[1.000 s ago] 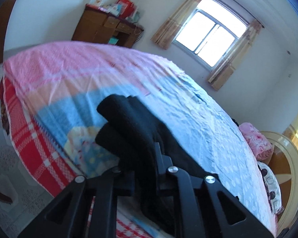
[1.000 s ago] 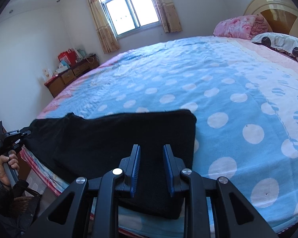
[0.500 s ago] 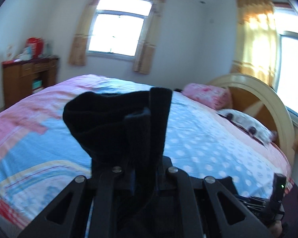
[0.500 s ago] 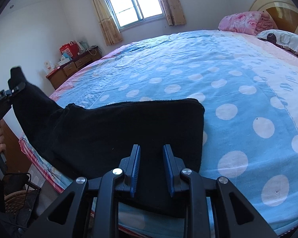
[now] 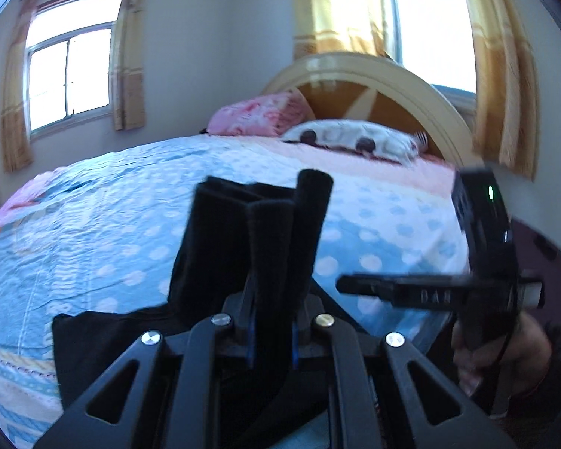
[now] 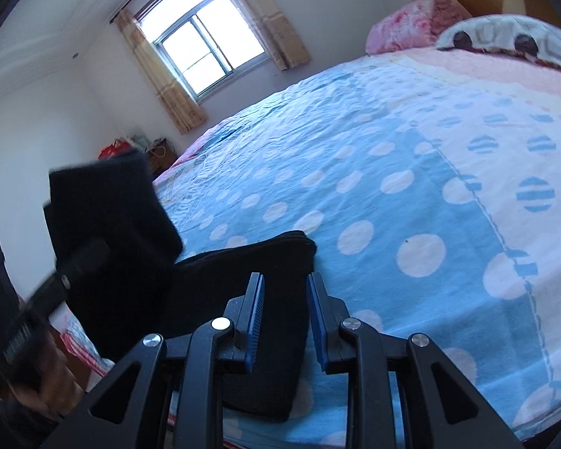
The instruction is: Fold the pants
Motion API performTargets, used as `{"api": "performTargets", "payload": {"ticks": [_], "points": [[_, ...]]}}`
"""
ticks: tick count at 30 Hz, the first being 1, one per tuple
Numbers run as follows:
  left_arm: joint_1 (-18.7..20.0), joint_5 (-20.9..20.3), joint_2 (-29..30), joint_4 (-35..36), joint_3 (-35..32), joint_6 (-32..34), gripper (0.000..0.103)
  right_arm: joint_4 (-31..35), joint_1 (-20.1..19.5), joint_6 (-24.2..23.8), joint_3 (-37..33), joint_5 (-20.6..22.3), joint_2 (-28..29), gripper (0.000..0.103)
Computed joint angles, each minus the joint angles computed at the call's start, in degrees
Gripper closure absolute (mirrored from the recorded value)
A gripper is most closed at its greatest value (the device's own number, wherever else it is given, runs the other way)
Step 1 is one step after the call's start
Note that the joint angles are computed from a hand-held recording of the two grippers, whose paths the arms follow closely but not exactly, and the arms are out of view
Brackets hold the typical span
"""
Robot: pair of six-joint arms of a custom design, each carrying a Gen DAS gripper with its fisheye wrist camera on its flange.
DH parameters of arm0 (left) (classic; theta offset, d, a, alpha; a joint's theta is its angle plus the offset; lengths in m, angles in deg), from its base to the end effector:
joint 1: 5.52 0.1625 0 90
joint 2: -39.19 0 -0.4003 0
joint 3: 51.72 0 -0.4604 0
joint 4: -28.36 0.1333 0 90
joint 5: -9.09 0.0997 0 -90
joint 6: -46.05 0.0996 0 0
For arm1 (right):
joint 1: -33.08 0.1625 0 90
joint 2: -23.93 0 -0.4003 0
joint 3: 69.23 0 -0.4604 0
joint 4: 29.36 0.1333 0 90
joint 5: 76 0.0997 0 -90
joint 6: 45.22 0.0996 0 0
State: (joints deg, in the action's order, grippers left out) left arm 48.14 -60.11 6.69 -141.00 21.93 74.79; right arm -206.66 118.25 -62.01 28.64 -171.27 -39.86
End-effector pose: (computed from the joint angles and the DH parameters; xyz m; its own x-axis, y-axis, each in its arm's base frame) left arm -0.3502 -0.7606 0.0631 -0.5505 0.6349 -0.5421 0.8329 0.3737 -0.4082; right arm 0.0650 -0.7052 0.2841 -0.9586 -0.0219 0.2840 -0.2366 0.6166 -0.7509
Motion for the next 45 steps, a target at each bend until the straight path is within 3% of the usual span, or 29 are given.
{"api": "performTargets", "payload": {"ticks": [8,14,19,21,26,31,33,36,39,42,45], "points": [[-1.5,5.1,2.0,-0.1,1.5,6.8,0.090,0.6,-1.6,3.9,0.4,3.3,-1.4,0.078],[-2.3,9.3,3.2,-0.3,2.0,10.9,0.090,2.1,-3.2,7.4,0.8,9.2,-2.5,0.078],[-2.8,12.6,4.5,1.5,1.4,13.0,0.090,0.9,-3.1,7.6,0.7,8.3,-2.6,0.078],[-2.9,13.4,4.7,3.0,1.3,13.2,0.087,0.5,-3.2,7.8,0.7,8.2,-2.6,0.078],[-3.6,12.6,3.7,0.8,4.3,16.5,0.063,0.4,-3.2,7.3,0.5,8.0,-2.6,0.078],[-3.0,7.7,-1.9,2.6,8.5,11.3,0.052,-1.4,-1.7,1.8,0.9,6.2,-2.6,0.078],[-2.8,8.1,-3.6,0.1,9.5,8.8,0.044,-1.4,-0.7,-2.1,1.3,6.5,-2.8,0.078],[-2.1,11.1,-4.5,-3.1,8.8,4.1,0.040,1.7,0.9,-9.1,1.6,7.5,-2.8,0.078],[-1.2,18.3,-2.8,0.2,4.4,-4.1,0.040,8.2,2.4,-15.8,1.3,8.4,-2.3,0.078],[-0.5,23.5,-1.0,4.2,0.6,-9.2,0.041,11.7,4.2,-21.7,1.2,4.2,-1.3,0.078],[0.0,26.8,0.2,7.5,-1.3,-13.7,0.042,12.9,4.7,-22.1,0.5,-1.2,0.1,0.078]]}}
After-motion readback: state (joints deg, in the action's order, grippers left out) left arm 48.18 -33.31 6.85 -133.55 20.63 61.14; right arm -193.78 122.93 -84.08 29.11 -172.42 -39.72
